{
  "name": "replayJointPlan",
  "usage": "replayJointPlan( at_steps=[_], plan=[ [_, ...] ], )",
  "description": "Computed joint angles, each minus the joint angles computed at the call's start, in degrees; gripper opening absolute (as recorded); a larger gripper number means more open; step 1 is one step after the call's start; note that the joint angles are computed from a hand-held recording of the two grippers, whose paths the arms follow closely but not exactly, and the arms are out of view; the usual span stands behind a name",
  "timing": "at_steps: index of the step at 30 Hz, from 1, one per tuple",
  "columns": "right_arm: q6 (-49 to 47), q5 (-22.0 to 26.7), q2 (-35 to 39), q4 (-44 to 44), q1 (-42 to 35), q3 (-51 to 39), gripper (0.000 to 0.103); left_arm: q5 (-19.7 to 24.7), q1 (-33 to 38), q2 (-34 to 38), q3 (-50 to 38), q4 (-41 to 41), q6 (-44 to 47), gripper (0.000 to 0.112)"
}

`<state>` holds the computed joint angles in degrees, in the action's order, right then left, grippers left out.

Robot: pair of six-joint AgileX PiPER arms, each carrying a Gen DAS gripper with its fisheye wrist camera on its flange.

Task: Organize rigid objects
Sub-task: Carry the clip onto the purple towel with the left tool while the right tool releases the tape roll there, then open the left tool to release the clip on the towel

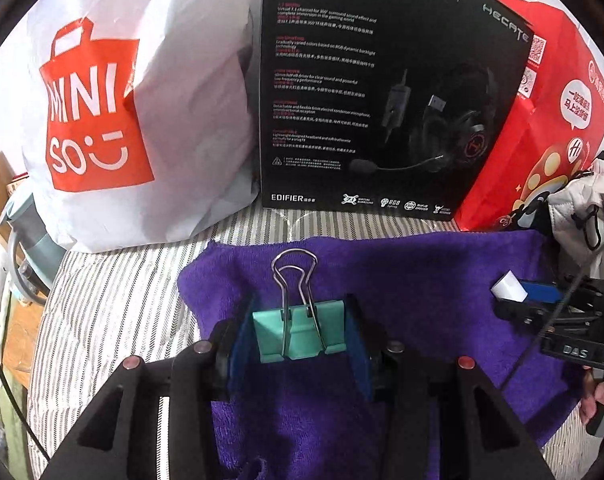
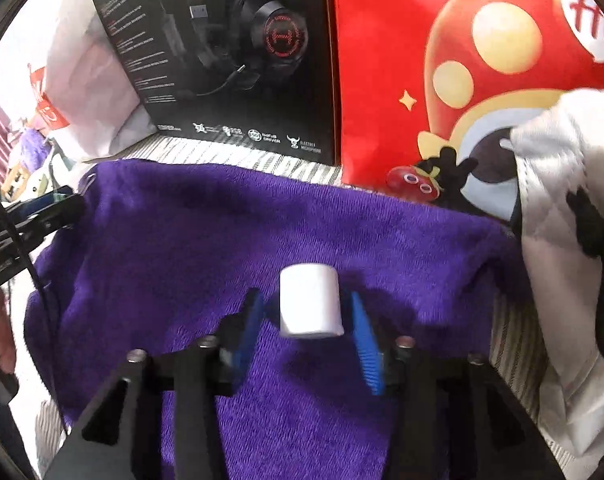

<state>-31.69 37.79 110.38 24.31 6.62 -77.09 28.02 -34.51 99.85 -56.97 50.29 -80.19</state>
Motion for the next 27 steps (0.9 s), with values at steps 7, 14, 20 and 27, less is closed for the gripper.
replayJointPlan(
  at_steps=[7, 14, 20, 27],
  plan=[
    [-2.9, 0.0, -9.1, 1.7, -3.0, 8.1, 0.048, 0.4, 0.7, 3.4, -3.6, -6.1, 6.2, 0.041],
    [-7.8, 2.6, -21.1, 4.8, -7.4, 17.4, 0.05, 2.9, 0.2, 7.0, -6.2, -10.9, 10.6, 0.041],
    [-12.2, 6.3, -31.0, 5.8, -12.7, 25.2, 0.052, 6.6, -0.6, 8.1, -8.1, -13.5, 14.1, 0.042],
    [-14.9, 10.9, -38.8, 6.3, -20.8, 31.7, 0.054, 6.9, -2.5, 3.9, -3.9, -13.4, 11.4, 0.044]
  ],
)
